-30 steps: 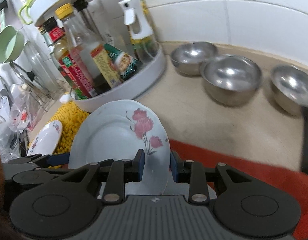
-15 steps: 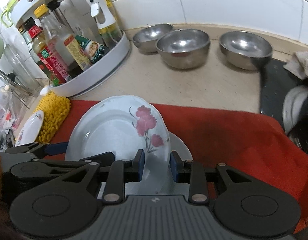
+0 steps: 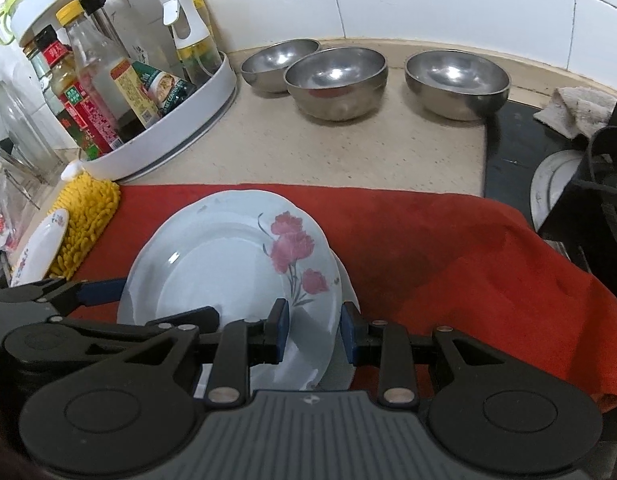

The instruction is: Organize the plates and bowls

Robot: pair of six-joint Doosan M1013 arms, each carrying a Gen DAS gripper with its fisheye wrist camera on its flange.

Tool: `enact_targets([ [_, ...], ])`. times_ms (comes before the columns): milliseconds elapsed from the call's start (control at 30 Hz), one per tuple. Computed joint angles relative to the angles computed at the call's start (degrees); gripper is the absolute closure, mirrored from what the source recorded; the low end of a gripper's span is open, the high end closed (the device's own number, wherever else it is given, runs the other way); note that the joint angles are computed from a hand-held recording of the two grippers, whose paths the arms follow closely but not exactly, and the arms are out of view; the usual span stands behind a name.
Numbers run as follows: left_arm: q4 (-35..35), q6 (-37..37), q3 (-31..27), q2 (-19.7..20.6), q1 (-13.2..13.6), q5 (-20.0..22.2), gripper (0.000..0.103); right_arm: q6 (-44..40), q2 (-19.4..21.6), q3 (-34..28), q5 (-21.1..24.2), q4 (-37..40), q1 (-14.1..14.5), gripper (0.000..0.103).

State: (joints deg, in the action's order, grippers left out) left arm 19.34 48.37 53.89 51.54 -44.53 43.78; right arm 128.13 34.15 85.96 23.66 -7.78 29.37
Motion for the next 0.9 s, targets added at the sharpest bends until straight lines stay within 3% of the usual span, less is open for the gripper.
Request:
enact_targets([
  [400, 3.8, -3.2, 1.6, -0.9, -1.0, -0.9, 0.009, 3.2, -1.3, 2.4, -2.6, -3.3, 0.0, 0.074],
  [700, 11.7, -8.8, 3.6, -2.1, -1.9, -2.2, 0.008, -3.2, -1.6, 2.3, -5.8, -1.7, 0.3, 0.074],
  [900, 14.7, -9.4, 6.5, -4.1, -1.1, -4.6, 0.007, 7.9, -1.7, 1.3, -6.1, -12.0, 1.8, 0.074],
])
